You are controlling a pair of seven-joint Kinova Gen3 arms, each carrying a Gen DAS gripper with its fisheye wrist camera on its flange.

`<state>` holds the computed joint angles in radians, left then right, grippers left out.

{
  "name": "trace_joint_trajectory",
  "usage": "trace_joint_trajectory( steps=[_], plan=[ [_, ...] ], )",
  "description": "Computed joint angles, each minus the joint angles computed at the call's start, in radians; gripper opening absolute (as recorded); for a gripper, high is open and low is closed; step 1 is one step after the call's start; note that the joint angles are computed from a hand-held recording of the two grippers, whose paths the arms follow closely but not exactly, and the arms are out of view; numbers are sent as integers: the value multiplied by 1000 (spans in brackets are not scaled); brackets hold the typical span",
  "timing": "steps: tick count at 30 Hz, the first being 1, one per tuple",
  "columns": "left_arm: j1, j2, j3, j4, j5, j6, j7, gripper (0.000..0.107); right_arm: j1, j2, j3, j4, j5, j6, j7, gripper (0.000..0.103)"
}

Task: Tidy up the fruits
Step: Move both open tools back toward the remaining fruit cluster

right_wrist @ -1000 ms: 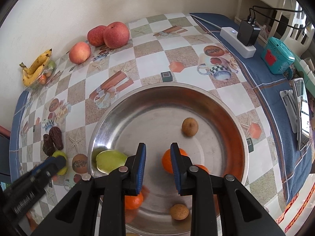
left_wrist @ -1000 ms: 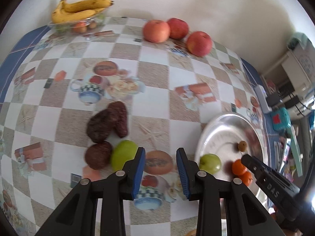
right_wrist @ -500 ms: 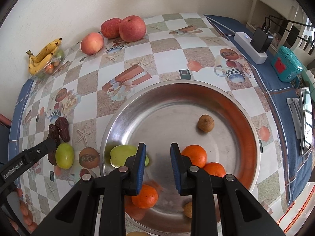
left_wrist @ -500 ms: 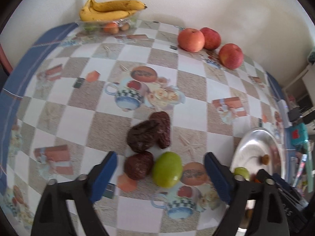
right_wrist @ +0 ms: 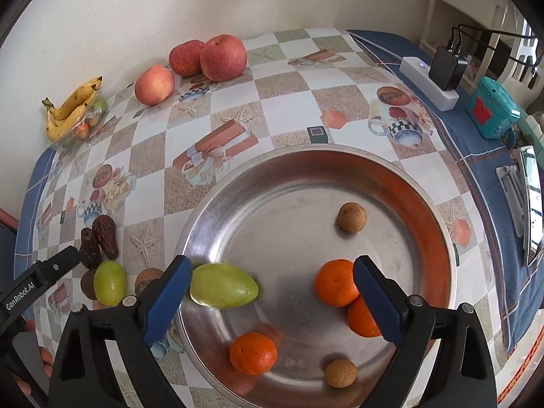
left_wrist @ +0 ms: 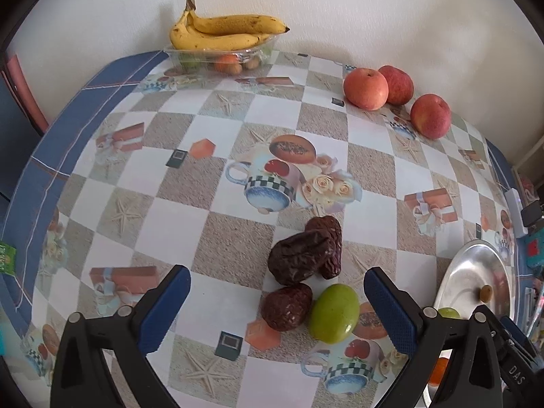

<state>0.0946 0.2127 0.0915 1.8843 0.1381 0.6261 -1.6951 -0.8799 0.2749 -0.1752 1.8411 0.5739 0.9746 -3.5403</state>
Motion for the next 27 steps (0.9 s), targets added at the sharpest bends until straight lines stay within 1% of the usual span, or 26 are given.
trace_joint_trajectory(
  steps=[3,8,10,12,15,19,22,24,27],
  plan=[
    [3,4,-4,-6,-15,2,2,103,1,3,0,-4,0,-2,6,96],
    [6,1,-23,-4,-57,-24,37,103,-4,12,3,-17,6,9,7,96],
    [-1,4,-31,-8,-67,-31,51,103,2,26,1,-37,-5,18,39,96],
    [-15,7,-35,-14,-67,-32,54,103,8,37,3,-49,-19,6,66,96],
    [-41,14,-37,-23,-51,-31,50,103,-1,44,13,-58,-12,-20,72,96],
    [-76,19,-38,-32,-21,-28,39,103,-43,54,30,-86,56,-23,46,96],
    [-97,26,-38,-39,-1,-23,29,103,-55,63,36,-101,94,-57,32,96],
    [-106,30,-37,-42,10,-19,22,103,-54,75,39,-114,105,-92,39,96],
    [-117,35,-33,-48,24,-8,6,103,-59,101,45,-150,104,-108,81,96]
  ],
)
